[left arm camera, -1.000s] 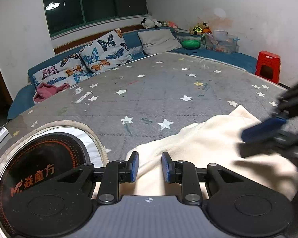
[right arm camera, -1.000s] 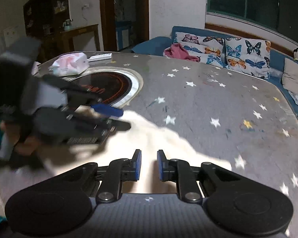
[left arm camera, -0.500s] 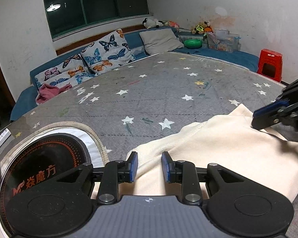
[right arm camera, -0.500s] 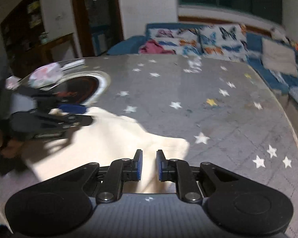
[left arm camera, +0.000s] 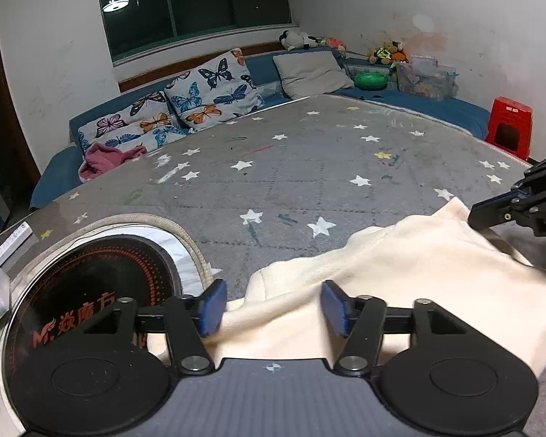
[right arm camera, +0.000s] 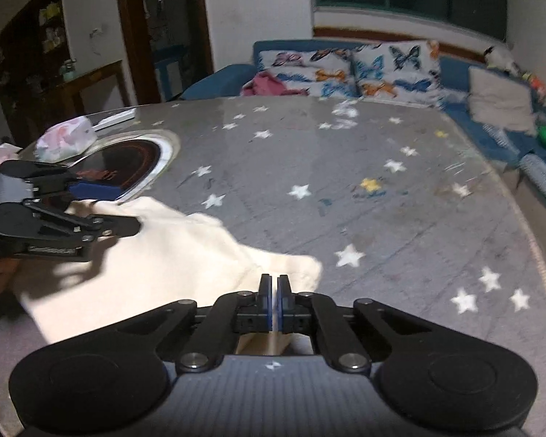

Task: Fold clothes

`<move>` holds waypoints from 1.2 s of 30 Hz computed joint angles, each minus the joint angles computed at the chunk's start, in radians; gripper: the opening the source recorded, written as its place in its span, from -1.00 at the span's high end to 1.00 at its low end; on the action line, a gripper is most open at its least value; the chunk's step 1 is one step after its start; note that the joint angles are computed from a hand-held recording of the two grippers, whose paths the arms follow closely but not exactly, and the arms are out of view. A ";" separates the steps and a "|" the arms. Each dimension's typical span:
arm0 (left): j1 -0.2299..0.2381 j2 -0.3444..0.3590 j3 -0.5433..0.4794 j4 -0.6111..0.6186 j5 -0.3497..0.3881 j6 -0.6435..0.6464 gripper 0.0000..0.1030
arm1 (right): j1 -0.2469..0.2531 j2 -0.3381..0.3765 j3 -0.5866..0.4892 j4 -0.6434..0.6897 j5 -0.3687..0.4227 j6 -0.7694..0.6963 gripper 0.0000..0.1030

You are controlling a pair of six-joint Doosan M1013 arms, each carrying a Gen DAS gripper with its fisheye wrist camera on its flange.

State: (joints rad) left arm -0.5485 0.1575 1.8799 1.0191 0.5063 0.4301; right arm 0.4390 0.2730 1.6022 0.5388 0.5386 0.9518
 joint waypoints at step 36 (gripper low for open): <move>-0.110 -0.167 0.190 0.121 0.247 -0.585 -1.00 | 0.022 -0.105 0.132 0.170 -0.002 -0.248 0.29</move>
State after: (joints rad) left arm -0.6582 -0.0099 2.0699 1.1405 0.7537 -0.1553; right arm 0.4610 0.1682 1.7345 0.7086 0.5370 0.7038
